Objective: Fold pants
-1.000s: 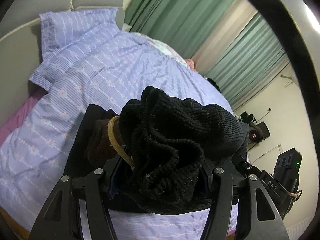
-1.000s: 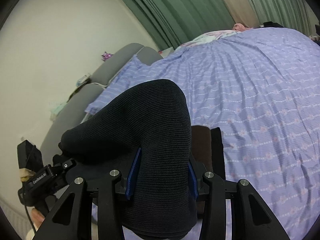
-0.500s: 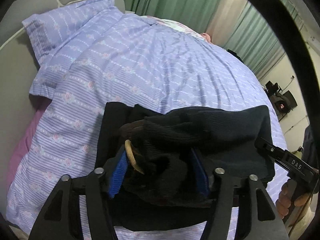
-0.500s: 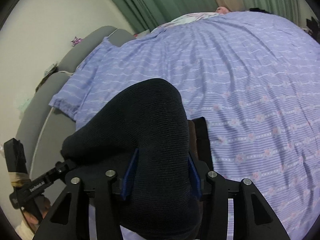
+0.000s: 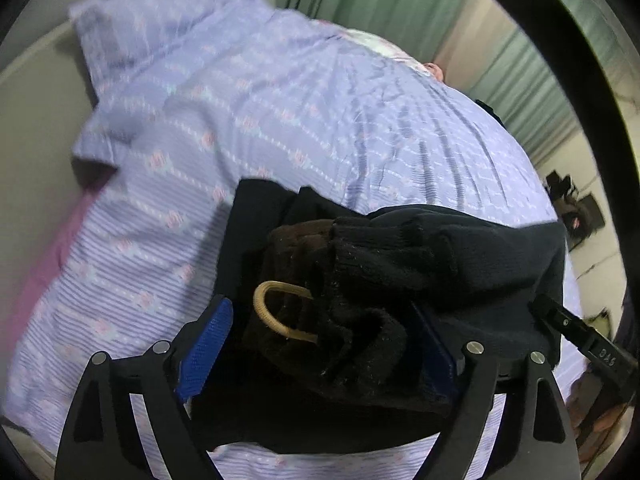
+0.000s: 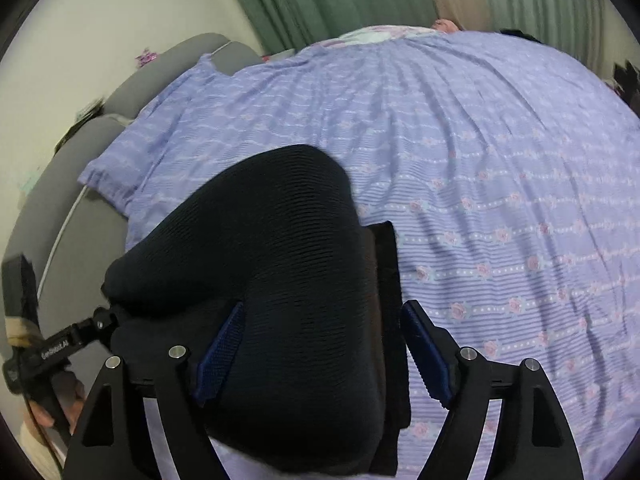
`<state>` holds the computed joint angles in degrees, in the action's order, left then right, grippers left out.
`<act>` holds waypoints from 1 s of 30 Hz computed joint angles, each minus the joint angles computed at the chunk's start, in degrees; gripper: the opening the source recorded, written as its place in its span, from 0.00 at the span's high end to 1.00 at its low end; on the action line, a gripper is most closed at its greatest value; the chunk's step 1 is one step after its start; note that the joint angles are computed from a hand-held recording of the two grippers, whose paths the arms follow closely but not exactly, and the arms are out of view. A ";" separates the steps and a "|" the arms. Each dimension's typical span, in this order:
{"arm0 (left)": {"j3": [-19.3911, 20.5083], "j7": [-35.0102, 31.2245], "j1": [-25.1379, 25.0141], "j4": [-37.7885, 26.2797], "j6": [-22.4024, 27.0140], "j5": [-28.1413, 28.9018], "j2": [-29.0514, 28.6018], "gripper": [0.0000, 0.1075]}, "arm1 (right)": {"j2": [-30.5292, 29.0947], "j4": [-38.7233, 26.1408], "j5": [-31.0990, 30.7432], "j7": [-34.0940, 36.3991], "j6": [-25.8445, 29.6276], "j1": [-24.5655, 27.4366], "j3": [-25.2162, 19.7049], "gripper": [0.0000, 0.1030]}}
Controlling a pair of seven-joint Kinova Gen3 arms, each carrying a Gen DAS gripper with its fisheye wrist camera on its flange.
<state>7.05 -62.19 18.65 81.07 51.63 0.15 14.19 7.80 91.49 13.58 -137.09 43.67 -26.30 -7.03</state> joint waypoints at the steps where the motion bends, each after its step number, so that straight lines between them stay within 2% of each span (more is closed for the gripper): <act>1: -0.18 0.18 0.76 -0.08 0.70 -1.46 -0.74 0.19 | -0.53 0.10 0.65 0.62 0.28 0.19 -1.12 0.24; 5: 0.28 -0.15 1.95 1.10 1.58 -4.05 -4.20 0.19 | -3.79 1.32 8.77 -3.82 2.69 -4.63 -2.20 0.23; 10: 2.00 6.61 6.38 2.18 3.21 -13.52 -9.20 0.19 | -10.19 3.79 15.61 -10.79 4.99 -5.73 -6.09 0.23; 14: 5.71 13.45 10.60 -1.02 7.83 -22.09 -10.94 0.16 | -15.89 4.16 20.17 -15.73 10.50 -3.79 -11.16 0.05; 16: 5.93 16.12 15.33 -3.62 10.47 -26.75 -10.82 0.09 | -18.29 3.31 20.89 -16.47 14.23 -2.16 -13.38 0.01; 18: 5.92 18.82 20.52 -6.72 13.18 -31.41 -9.92 0.04 | -20.50 2.49 21.14 -15.70 17.66 -1.13 -14.64 0.01; 22: 7.07 24.80 31.14 -16.38 22.50 -40.50 -4.81 0.04 | -27.52 3.35 18.49 -11.40 21.20 1.28 -14.44 0.01; 27: 10.38 30.77 42.37 -29.38 32.72 -51.20 3.56 0.04 | -37.38 4.38 12.65 -1.18 25.72 1.61 -8.53 0.01; 30: 9.11 31.49 49.81 -37.35 36.29 -55.92 8.86 0.04 | -43.14 4.25 9.97 5.65 29.09 0.77 -4.03 0.01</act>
<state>16.15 -30.70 68.46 43.72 87.93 -55.77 23.05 -35.34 95.74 23.55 -131.44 72.76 -25.53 -11.06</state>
